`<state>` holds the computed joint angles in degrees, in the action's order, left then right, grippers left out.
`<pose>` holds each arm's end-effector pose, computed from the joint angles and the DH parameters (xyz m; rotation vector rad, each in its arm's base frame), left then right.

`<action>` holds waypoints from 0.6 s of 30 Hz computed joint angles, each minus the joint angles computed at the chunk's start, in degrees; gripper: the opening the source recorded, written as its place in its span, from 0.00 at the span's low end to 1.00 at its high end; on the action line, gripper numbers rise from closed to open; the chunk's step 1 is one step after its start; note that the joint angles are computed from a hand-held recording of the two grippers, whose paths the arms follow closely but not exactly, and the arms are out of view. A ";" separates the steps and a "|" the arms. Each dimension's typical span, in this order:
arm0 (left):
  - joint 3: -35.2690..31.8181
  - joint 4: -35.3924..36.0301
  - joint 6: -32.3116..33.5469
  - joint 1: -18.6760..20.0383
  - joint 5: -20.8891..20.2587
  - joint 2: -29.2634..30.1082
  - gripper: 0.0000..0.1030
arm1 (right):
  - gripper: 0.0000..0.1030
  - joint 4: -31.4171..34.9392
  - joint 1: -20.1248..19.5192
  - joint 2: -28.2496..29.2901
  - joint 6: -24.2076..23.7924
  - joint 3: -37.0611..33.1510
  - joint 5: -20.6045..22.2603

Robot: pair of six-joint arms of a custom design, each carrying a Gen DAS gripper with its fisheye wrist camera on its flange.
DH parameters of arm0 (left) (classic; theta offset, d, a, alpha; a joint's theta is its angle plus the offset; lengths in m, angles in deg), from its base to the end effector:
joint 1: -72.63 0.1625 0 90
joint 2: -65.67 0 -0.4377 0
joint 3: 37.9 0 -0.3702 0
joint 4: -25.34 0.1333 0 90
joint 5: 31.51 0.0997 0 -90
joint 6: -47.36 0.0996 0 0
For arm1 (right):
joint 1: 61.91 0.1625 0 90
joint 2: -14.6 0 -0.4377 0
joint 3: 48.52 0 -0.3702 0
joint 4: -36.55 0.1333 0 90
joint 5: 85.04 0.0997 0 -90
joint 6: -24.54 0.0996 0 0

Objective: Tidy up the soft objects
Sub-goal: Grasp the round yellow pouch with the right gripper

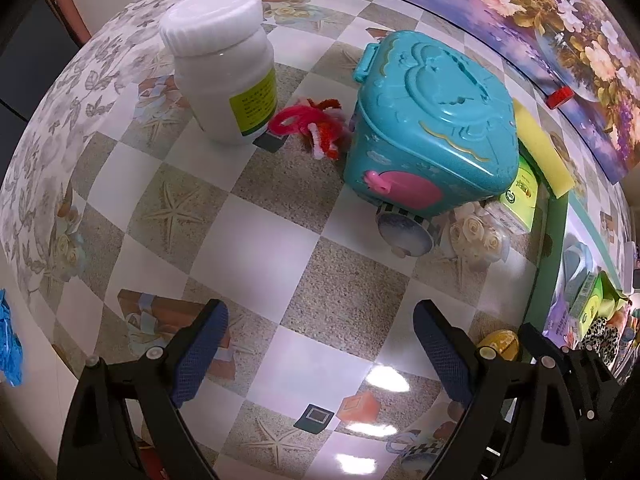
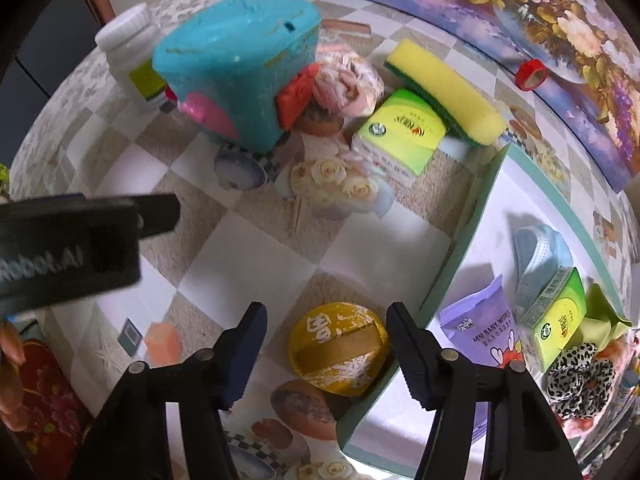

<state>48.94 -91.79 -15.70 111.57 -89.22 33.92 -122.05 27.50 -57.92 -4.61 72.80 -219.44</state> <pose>-0.3749 -0.5427 -0.0319 -0.0796 2.4294 -0.2608 0.0585 -0.4939 0.2683 0.4098 -2.2760 0.1475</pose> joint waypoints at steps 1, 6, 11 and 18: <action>-0.01 0.01 -0.04 -0.01 0.01 0.01 0.91 | 0.64 -0.14 0.10 -0.01 -0.09 0.24 -0.37; -0.05 0.01 0.11 -0.08 0.08 0.12 0.91 | 0.56 -1.71 0.31 0.05 -1.27 1.14 -1.56; -0.43 0.37 0.12 -0.23 0.08 0.32 0.91 | 0.52 -3.77 0.26 0.65 -2.98 1.56 -2.31; -0.19 0.06 0.14 -0.18 0.06 0.20 0.91 | 0.51 -2.78 -0.23 0.62 -2.24 0.65 -1.13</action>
